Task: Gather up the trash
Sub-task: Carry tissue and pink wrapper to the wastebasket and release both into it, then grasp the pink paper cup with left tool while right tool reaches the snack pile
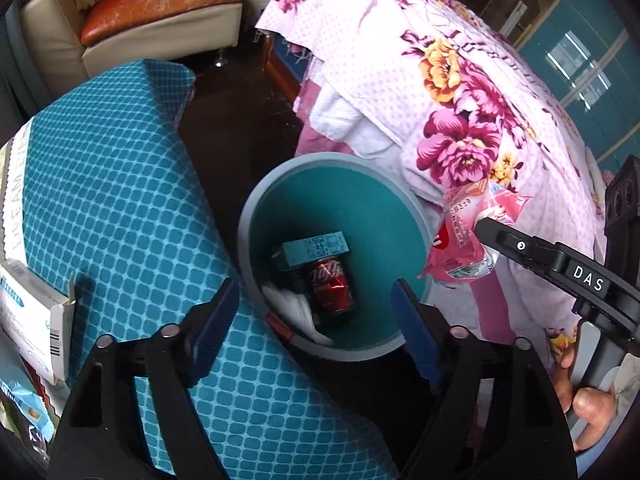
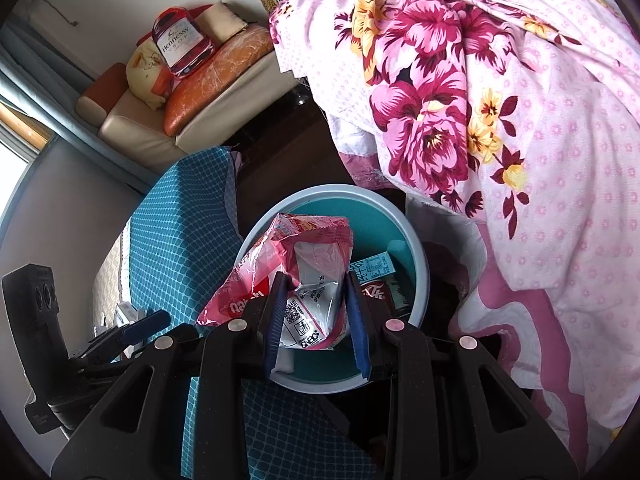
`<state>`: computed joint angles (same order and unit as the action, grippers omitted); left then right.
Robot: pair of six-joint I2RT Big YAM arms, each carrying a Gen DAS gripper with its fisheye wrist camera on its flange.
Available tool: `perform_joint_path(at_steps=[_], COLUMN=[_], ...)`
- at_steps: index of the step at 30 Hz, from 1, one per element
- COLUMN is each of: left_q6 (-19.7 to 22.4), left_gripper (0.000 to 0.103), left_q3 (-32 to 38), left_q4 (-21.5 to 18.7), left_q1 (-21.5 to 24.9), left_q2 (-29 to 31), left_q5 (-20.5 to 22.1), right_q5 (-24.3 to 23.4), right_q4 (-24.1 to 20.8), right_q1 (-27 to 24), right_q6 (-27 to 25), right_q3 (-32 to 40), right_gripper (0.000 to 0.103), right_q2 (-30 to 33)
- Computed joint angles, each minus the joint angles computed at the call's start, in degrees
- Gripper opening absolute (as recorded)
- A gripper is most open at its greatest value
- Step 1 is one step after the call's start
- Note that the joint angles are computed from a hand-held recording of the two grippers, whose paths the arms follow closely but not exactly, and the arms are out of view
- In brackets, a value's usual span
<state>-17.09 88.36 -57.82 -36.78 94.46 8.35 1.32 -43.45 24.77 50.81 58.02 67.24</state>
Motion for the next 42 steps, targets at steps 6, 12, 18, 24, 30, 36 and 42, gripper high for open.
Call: perform_joint_path(at_steps=[6,12,18,24,30,36,42], left_q6=[-0.1,0.3,0.1,-0.3,-0.7,0.0,1.3], left_gripper=[0.088,0.09,0.091,0.092,0.092,0.092,0.092], left_q3=[-2.6,-5.1,-6.9,-8.9,-11.3,-14.9,-18.7], left_q4=[0.6,0.8,0.7,0.8,1.1,1.0,0.5], left_q1=[1.0,1.7,2.6,3.7,4.9,7.1,11.0], left_q2=[-2.5,-4.8,-6.5,-9.2,-12.5,-17.4,-22.3], left_q5=[-0.2,-0.4,0.2,1.0,1.5,1.7,1.8], right_q5=[0.0,0.0,0.6,0.9,1.7,3.0,3.6], right_q4=[-0.4,-1.3,-2.0,-3.4,-5.6,-7.4,-9.4], right_q1=[0.4,1.0,2.0,3.3,6.2,9.6,13.7], right_q6=[0.2,0.7,1.8,3.2,4.5,5.4,5.8], right_q3=[0.8,1.8,2.7,3.5,5.5,8.0,12.1], right_gripper=[0.028,0.036,0.065,0.072,0.074,0.076,0.076], right_q2=[1.2,2.4,2.8,2.5,2.7,3.7,6.5])
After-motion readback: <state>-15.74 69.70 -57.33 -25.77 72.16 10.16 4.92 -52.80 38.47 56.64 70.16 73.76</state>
